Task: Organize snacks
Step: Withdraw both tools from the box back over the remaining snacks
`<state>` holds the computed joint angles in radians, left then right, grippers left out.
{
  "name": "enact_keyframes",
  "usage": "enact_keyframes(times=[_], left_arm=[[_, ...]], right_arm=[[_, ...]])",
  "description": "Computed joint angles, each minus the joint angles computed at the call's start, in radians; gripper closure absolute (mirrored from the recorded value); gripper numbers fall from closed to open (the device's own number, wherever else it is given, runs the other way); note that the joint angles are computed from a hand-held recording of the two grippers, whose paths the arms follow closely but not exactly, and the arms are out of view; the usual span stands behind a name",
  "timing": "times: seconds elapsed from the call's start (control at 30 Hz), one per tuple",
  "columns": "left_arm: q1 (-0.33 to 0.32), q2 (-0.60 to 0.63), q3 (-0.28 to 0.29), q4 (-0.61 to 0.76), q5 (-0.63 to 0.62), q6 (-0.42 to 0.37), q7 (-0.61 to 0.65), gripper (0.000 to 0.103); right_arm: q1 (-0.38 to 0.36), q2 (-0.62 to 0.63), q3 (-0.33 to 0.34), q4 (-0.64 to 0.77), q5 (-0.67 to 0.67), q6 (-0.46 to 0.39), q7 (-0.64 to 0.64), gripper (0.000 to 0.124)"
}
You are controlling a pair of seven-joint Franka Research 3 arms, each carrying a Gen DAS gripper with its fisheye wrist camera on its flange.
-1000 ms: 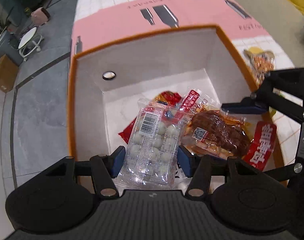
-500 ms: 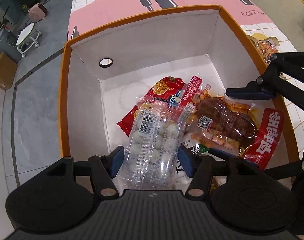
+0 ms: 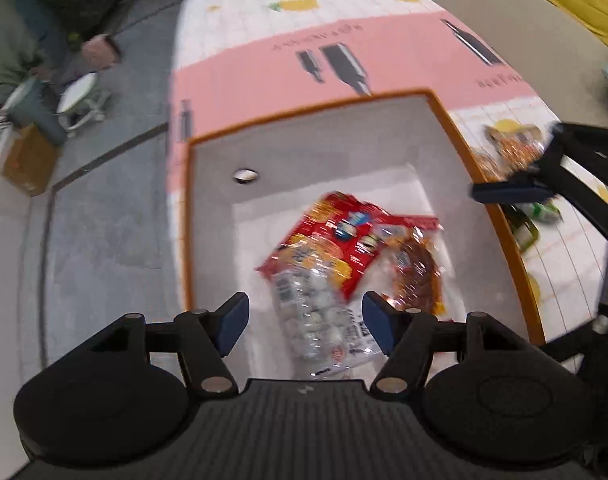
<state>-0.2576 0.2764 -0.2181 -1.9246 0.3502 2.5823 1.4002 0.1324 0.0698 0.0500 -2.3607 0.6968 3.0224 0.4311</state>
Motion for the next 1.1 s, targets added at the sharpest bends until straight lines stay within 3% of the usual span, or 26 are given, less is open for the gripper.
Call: enact_keyframes(times=[0.17, 0.4, 0.8, 1.1], left_arm=[[-0.008, -0.050, 0.008, -0.036, 0.020, 0.034, -0.077, 0.027], [-0.010, -0.141, -0.008, -0.113, 0.017, 0.088, -0.145, 0.027], [-0.051, -0.247, -0.041, -0.229, 0.041, 0.222, -0.329, 0.026], [-0.088, -0.254, -0.071, -0.309, -0.043, 0.351, -0.406, 0.023]], right_arm=[[-0.002, -0.052, -0.004, -0.013, 0.139, -0.006, -0.075, 0.047], [0.025, -0.136, -0.063, -0.041, 0.379, -0.033, -0.210, 0.046], [0.065, -0.298, -0.152, -0.144, 0.650, 0.010, -0.435, 0.046], [0.016, -0.359, -0.186, -0.213, 0.900, 0.021, -0.669, 0.043]])
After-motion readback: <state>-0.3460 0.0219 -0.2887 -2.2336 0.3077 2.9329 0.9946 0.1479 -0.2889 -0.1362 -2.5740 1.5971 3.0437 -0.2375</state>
